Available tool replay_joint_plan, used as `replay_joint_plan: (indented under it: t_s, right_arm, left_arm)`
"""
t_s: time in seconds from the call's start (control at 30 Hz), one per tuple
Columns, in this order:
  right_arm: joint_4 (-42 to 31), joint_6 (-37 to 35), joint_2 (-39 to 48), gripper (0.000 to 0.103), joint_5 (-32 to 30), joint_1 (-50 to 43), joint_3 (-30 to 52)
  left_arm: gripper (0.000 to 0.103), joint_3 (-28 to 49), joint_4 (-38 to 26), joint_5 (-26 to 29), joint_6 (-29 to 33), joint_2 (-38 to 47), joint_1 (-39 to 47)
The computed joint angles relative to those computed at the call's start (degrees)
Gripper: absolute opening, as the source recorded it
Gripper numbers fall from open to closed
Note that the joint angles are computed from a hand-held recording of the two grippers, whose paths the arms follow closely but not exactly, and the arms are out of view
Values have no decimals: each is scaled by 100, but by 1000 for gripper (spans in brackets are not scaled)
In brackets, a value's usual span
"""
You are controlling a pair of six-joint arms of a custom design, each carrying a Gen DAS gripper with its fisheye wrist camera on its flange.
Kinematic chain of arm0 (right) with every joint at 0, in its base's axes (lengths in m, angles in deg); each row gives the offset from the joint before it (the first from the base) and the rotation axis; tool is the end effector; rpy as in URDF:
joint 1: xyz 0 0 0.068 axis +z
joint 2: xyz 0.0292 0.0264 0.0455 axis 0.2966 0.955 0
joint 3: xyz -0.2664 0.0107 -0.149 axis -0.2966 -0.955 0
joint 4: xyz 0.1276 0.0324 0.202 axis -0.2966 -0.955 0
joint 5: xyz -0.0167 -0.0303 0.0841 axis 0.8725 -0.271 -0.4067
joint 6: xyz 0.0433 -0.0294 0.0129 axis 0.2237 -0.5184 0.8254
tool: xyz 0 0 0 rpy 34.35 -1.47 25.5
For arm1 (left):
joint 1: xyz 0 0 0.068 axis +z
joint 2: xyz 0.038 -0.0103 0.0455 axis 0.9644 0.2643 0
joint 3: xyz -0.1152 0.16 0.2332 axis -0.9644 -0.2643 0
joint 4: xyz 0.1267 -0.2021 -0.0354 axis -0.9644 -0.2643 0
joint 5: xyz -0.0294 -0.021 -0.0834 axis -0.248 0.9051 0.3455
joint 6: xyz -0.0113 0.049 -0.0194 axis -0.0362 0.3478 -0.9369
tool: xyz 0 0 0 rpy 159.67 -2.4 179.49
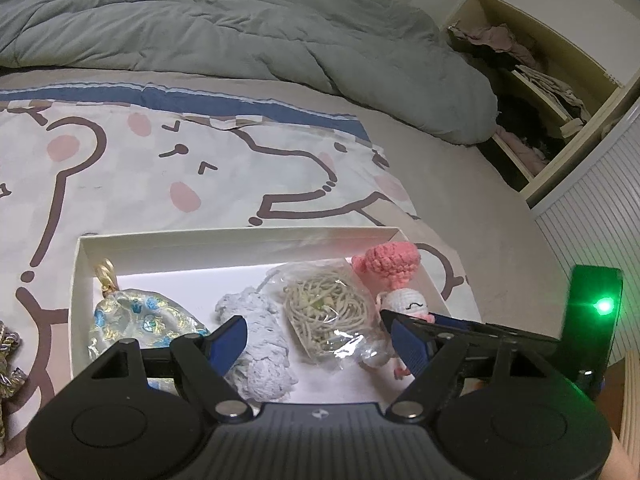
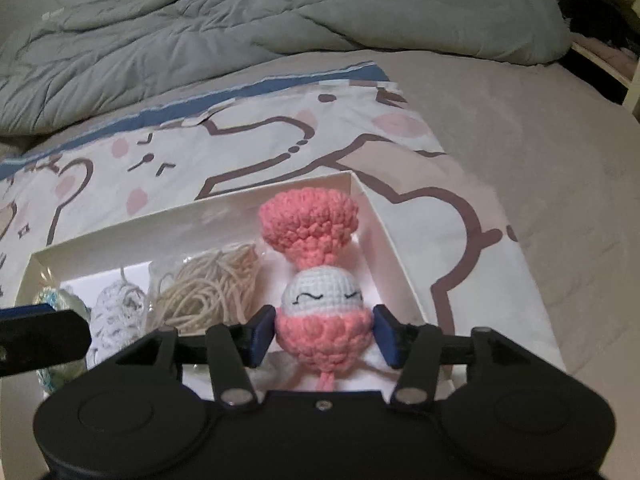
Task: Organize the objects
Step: 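Open both tools to release the bag and doll, then withdraw from the box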
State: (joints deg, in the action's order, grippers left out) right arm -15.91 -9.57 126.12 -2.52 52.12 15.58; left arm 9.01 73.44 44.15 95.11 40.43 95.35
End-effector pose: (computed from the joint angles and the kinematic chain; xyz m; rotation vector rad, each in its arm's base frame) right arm 0.2163 0.1339 0.1406 0.2258 2.4905 -0.0071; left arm 0.2371 0.0645 0.1679 0.1791 2.4580 -0.6893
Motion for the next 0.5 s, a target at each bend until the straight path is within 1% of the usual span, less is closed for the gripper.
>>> replay_joint_plan:
  t_s: [0.03,0.1,0.2,0.23,0.3,0.37,0.43,0.5]
  right_arm:
    - [137,-17,-102,52,-132,-69,-109]
    - [351,-112,-393,52,-632,-329,-332]
    - [412,-279,-758,52,-1301,-644,-510]
    - [376,-310,-848,52,-1428,-695,-533]
    - [158,-305,-882,52,-1295,-610,-452]
    - [-106,-161,-840,56,-870,-433,-334]
    - [-153,19,-962,55,-633,-337,-368]
    - [-218,76,-1152,55,-525,-287,-413]
  left_arm:
    - [80,18,-7,4,0,9,6]
    - [80,49,-22,15,-2,22,25]
    - [80,81,-74,54,9,36,56]
    - [80,80,-79,54,6,30,56]
    - [80,92,-114,49,28,28,54]
    - [80,75,-168,33,49,-27,44]
    - [80,88,-243,11,97,-75,45]
    - [80,68,-310,-20,156,-174,56]
